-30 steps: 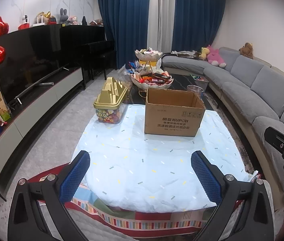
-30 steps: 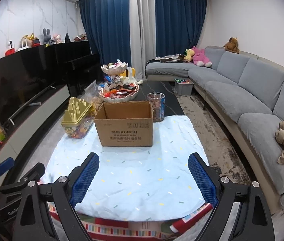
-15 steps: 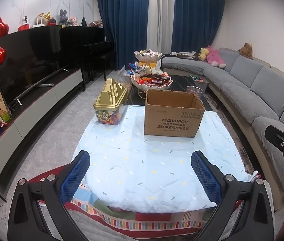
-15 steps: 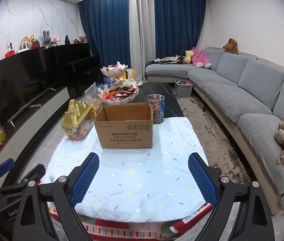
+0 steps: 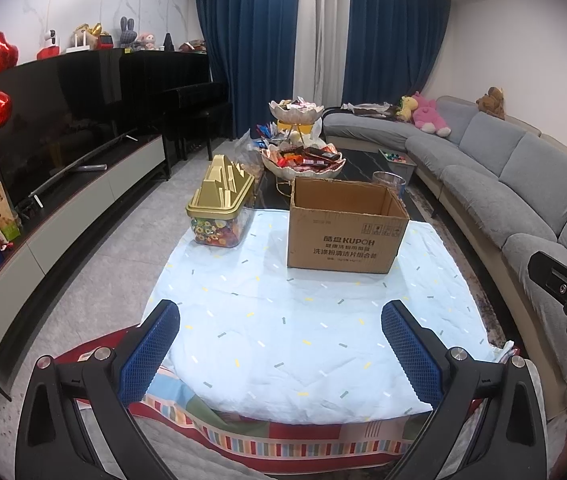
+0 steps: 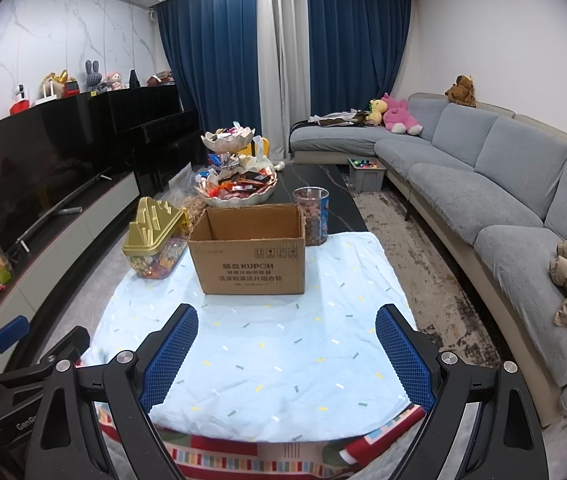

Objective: Organize snacks

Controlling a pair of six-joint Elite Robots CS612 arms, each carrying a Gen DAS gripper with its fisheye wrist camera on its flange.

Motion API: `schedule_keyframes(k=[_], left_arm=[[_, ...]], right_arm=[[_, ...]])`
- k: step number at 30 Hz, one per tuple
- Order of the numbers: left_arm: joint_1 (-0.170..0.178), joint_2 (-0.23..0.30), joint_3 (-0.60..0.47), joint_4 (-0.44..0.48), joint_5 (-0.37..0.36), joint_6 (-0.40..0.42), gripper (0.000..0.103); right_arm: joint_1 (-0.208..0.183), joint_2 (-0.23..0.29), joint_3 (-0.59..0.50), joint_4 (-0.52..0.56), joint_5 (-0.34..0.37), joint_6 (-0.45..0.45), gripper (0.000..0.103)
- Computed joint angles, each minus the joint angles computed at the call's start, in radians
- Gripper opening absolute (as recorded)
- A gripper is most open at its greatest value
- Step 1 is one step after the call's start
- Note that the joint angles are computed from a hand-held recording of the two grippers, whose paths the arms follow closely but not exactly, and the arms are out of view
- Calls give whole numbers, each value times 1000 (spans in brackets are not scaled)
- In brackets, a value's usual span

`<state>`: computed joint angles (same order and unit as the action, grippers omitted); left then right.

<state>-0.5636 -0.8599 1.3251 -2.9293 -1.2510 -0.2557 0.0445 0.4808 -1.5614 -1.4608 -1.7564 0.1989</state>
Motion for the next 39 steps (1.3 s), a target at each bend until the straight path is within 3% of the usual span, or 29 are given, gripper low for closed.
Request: schedule_keyframes(k=[39], left_arm=[[1,0,4,-5,-33,-2,103]], right_arm=[[0,-5,4,8,7,15,91]])
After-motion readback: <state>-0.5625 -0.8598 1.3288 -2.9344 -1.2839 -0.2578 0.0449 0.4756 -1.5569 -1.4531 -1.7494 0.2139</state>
